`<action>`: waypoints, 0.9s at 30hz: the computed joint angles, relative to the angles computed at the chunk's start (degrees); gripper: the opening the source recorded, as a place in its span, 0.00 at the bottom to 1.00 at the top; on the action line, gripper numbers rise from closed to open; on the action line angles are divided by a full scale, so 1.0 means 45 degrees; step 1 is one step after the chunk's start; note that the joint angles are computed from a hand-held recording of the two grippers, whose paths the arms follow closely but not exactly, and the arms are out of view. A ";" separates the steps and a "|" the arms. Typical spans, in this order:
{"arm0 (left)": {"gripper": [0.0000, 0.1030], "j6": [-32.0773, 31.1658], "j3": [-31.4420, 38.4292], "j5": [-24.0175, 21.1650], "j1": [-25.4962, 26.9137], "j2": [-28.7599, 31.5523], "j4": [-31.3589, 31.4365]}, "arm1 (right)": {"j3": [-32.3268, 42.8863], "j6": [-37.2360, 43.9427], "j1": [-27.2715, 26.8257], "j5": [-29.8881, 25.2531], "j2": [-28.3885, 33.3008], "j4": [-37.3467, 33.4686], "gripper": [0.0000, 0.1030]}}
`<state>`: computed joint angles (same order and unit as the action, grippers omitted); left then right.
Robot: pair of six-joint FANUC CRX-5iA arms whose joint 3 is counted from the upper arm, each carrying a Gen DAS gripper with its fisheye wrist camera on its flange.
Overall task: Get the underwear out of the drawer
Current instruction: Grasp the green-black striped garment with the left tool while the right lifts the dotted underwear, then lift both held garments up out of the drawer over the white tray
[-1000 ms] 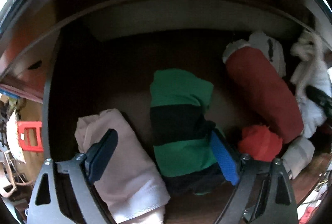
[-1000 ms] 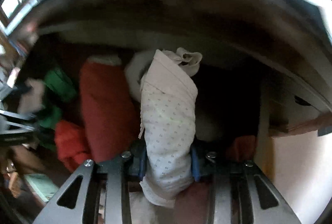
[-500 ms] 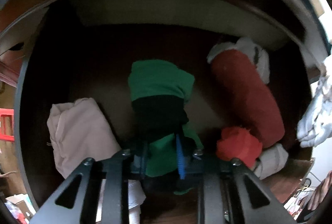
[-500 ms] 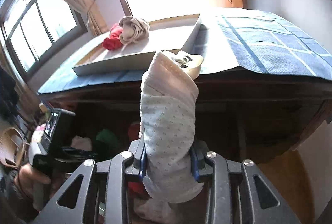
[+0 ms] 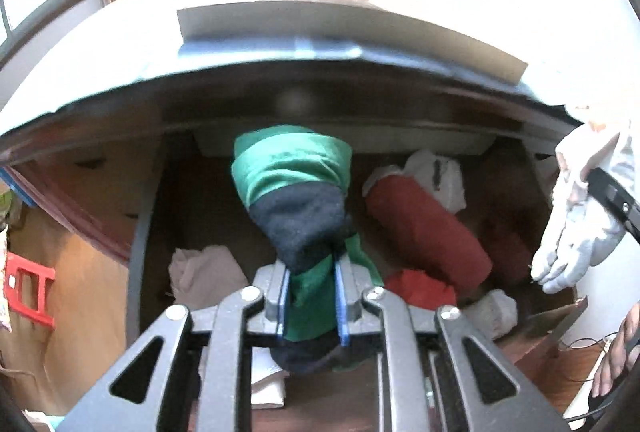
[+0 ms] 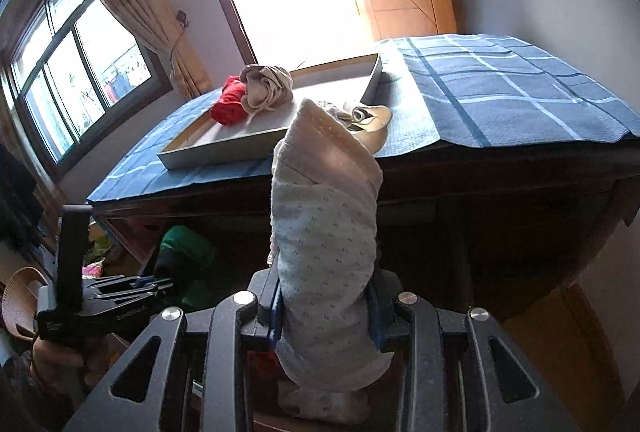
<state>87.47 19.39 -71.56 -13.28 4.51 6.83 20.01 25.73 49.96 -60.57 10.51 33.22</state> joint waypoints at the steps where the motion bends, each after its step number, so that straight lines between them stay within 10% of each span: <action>1: 0.16 -0.0108 -0.0141 0.0057 0.0042 -0.0252 -0.0049 | -0.0072 -0.0120 0.0061 0.0031 -0.0063 0.0131 0.34; 27: 0.16 -0.1873 -0.0120 0.2556 0.0084 -0.1377 0.1866 | 0.0816 -0.0320 0.0686 -0.0005 -0.0144 0.2448 0.34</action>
